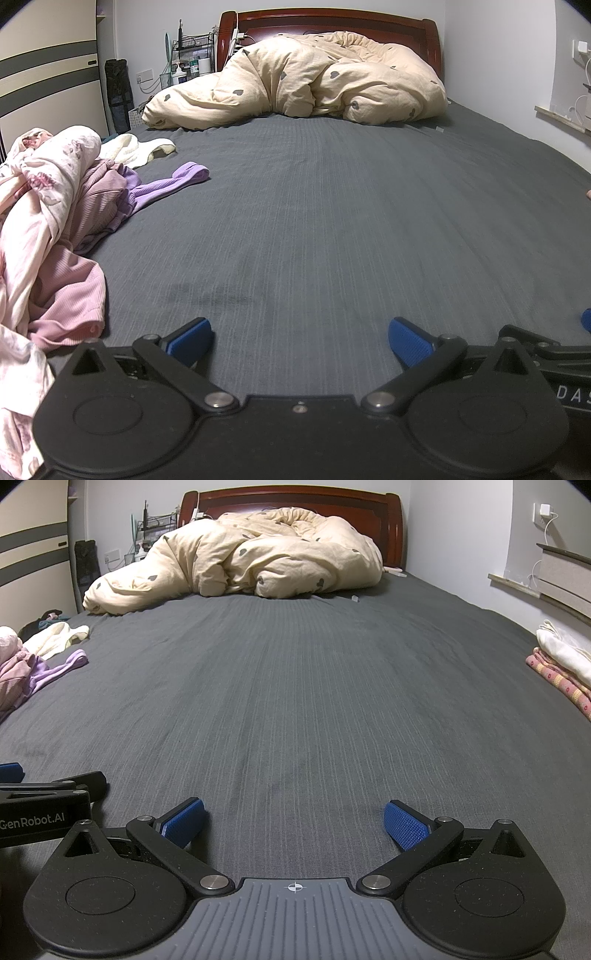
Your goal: Fold clothes
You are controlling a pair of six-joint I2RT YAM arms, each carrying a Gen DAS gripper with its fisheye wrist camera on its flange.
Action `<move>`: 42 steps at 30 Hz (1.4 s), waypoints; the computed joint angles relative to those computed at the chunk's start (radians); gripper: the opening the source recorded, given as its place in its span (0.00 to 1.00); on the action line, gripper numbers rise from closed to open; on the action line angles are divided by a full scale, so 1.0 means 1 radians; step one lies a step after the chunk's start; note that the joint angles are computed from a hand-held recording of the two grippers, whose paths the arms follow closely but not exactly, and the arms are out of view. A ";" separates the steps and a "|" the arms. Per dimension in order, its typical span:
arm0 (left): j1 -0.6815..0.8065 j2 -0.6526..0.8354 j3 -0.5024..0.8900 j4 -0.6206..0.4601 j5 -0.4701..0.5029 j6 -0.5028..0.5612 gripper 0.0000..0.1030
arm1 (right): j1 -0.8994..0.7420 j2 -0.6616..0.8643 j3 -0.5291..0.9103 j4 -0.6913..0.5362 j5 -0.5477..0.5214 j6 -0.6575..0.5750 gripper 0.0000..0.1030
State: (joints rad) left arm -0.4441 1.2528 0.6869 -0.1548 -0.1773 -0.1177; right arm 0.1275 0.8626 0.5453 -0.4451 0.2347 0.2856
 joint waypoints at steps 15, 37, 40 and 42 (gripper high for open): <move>0.001 0.001 0.000 0.002 0.001 0.001 1.00 | 0.004 -0.008 -0.009 0.001 0.003 0.002 1.00; -0.015 -0.011 -0.005 -0.007 -0.012 -0.009 1.00 | -0.005 -0.003 -0.001 0.001 -0.005 -0.001 1.00; -0.012 -0.014 -0.004 -0.009 -0.009 -0.008 1.00 | -0.001 -0.002 -0.001 0.001 -0.002 0.000 1.00; -0.004 -0.013 -0.007 -0.004 -0.003 -0.003 1.00 | -0.001 -0.001 -0.001 0.001 -0.002 0.001 1.00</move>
